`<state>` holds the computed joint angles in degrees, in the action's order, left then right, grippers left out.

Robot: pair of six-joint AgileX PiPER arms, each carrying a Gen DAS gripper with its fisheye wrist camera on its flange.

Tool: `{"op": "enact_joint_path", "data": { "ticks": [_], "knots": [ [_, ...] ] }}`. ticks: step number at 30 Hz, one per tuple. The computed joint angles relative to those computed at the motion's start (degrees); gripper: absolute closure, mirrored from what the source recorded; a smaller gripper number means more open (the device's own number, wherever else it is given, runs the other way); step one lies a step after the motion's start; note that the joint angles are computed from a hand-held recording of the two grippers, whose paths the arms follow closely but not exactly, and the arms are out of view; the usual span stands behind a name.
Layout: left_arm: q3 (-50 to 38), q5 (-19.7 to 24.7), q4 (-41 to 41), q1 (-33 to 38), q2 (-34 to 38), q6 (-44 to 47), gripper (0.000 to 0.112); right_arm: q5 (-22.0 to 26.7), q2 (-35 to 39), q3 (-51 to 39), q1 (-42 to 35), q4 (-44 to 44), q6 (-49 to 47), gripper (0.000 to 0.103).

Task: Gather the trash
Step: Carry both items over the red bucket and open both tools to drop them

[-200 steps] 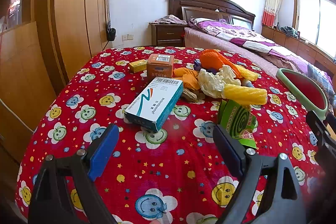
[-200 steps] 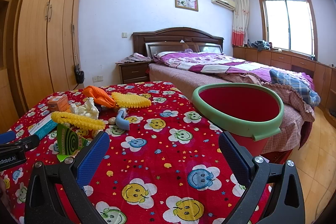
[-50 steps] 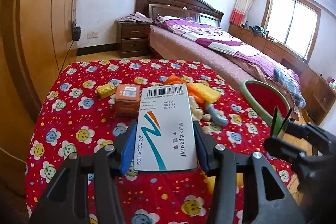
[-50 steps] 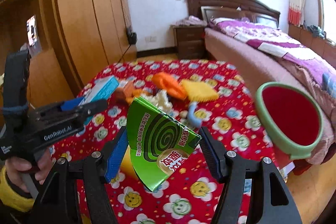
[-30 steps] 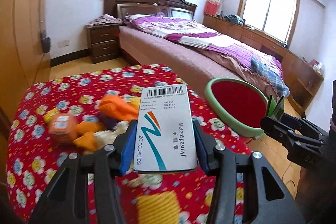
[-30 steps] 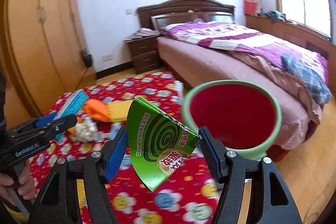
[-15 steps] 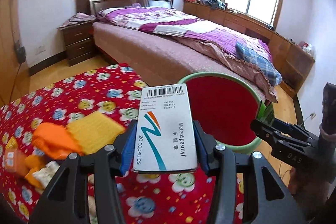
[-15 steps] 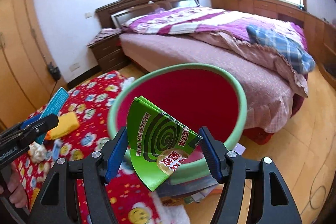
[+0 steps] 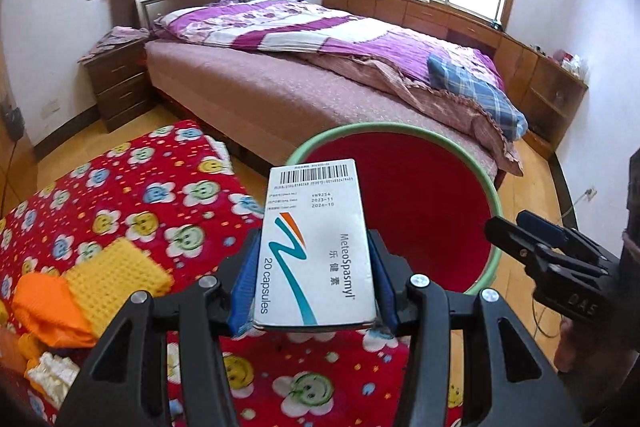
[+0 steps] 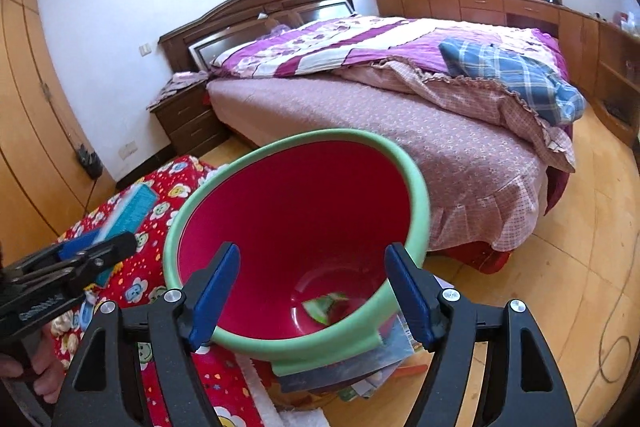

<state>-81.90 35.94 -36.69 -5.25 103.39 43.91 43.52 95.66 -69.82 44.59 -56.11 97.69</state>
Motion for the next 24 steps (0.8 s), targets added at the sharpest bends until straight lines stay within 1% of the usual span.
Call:
{"op": "enact_joint_path", "data": {
  "ticks": [8, 9, 10, 11, 12, 14, 16, 24],
  "knots": [
    [-6.2, 3.7, 3.0, -3.0, 5.1, -3.1, 0.06, -0.4, -3.0, 4.9, 1.0, -3.0, 7.5, 0.027],
    [-6.8, 3.9, 4.2, -3.5, 5.5, -4.1, 0.058, -0.5, -3.2, 5.3, 1.0, -3.2, 8.1, 0.027],
    [-7.1, 3.9, 4.9, -3.8, 5.7, -4.7, 0.051, -0.6, -3.5, 5.7, 0.9, -3.2, 8.6, 0.027],
    [-7.1, 3.6, 5.4, -4.1, 5.8, -5.0, 0.047, -0.8, -3.6, 6.0, 0.8, -3.0, 8.9, 0.027],
    [-6.8, 3.1, 5.6, -4.3, 5.6, -4.9, 0.046, -1.0, -3.8, 6.3, 0.7, -2.9, 9.1, 0.027],
    [-6.1, 2.0, 6.0, -4.8, 5.2, -4.8, 0.045, -1.2, -4.1, 7.0, 0.7, -2.9, 9.9, 0.027],
    [-5.8, 2.1, 5.8, -4.7, 4.7, -4.2, 0.045, -1.1, -4.3, 7.3, 0.8, -2.8, 10.2, 0.027],
    [-5.2, 6.2, 1.7, -1.5, 1.4, -2.1, 0.045, 1.2, -4.5, 6.4, 3.2, -2.5, 10.1, 0.027]
  ]
}}
